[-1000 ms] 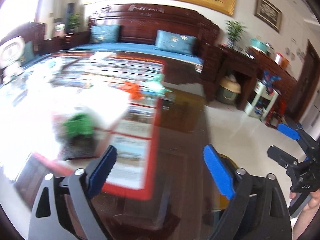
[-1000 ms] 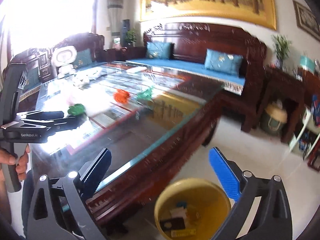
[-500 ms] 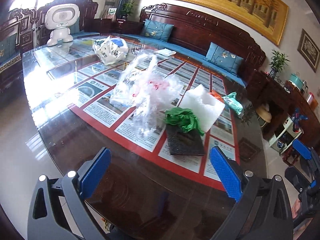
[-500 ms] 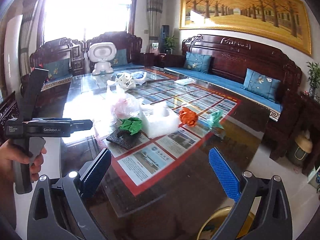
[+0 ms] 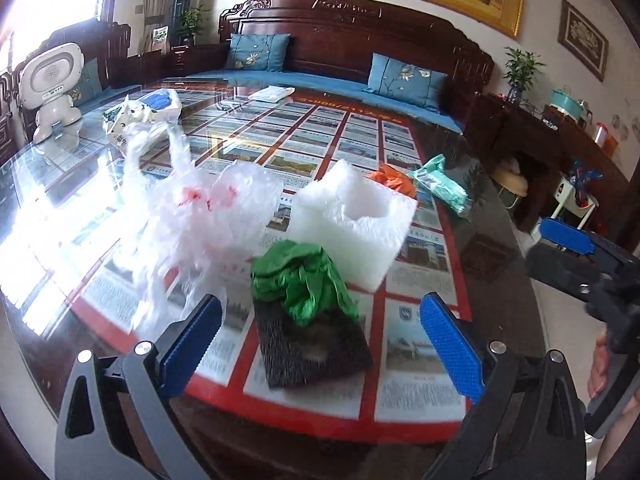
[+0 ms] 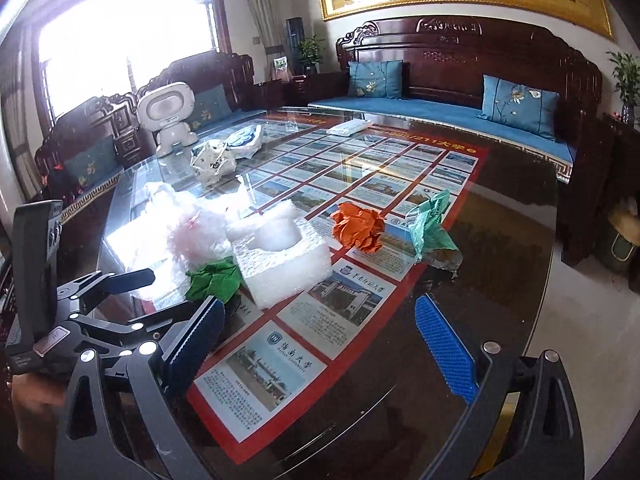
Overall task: Collect trash
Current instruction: 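Move both grippers back over the table toward the green cloth, then grasp the green cloth on the black foam with the left gripper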
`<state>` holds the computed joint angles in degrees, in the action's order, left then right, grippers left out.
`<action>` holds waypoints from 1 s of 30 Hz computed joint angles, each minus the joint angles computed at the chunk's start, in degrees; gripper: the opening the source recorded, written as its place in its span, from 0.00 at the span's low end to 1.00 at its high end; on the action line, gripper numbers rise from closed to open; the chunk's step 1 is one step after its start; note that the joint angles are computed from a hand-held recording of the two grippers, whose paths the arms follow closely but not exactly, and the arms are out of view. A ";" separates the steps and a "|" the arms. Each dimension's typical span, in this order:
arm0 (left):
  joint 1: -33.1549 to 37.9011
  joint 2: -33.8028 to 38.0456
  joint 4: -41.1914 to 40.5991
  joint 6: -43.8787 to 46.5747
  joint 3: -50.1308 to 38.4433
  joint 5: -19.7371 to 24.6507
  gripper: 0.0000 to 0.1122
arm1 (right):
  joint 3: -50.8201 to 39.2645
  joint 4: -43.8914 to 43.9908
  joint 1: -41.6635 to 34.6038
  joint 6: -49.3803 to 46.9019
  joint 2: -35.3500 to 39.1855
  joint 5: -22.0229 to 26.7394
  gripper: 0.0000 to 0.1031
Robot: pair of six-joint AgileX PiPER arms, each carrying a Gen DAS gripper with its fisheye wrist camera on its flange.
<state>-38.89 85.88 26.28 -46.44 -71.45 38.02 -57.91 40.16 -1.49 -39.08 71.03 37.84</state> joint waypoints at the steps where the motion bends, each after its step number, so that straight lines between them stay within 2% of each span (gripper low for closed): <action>1: 0.48 1.52 -0.34 0.79 -1.63 0.47 0.88 | -0.45 0.64 -0.66 -0.68 0.67 0.37 0.90; 5: 1.72 5.21 -1.19 2.97 -5.79 1.81 0.88 | -1.62 3.55 -2.82 -4.23 3.09 1.91 0.90; 11: 4.70 9.13 -8.08 11.68 -9.36 1.91 0.85 | -2.35 7.89 -4.43 -7.59 5.72 3.32 0.90; 14: 6.36 11.05 -12.49 15.69 -10.84 2.81 0.67 | -3.01 7.38 -3.40 -6.95 7.02 3.56 0.90; 16: 7.81 11.47 -16.75 19.00 -10.99 2.11 0.49 | -3.68 6.93 -2.77 -6.70 7.87 3.63 0.90; 19: 8.05 11.30 -16.84 19.75 -10.71 1.47 0.42 | -4.98 5.14 -1.25 -5.29 9.18 3.22 0.90; 27: 8.33 7.38 -16.87 20.16 -7.51 -1.42 0.40 | -12.29 -4.20 5.14 3.97 15.69 1.21 0.90; 29: 8.35 6.31 -16.73 20.13 -6.68 -1.71 0.40 | -15.59 -7.35 6.72 7.92 18.52 0.89 0.86; 30: 8.44 5.73 -17.03 20.24 -6.13 -2.07 0.40 | -17.52 -8.74 7.02 9.12 20.14 1.33 0.80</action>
<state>-30.45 91.62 9.25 -26.20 -77.58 35.95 -75.43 31.42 5.53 -29.96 91.17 39.17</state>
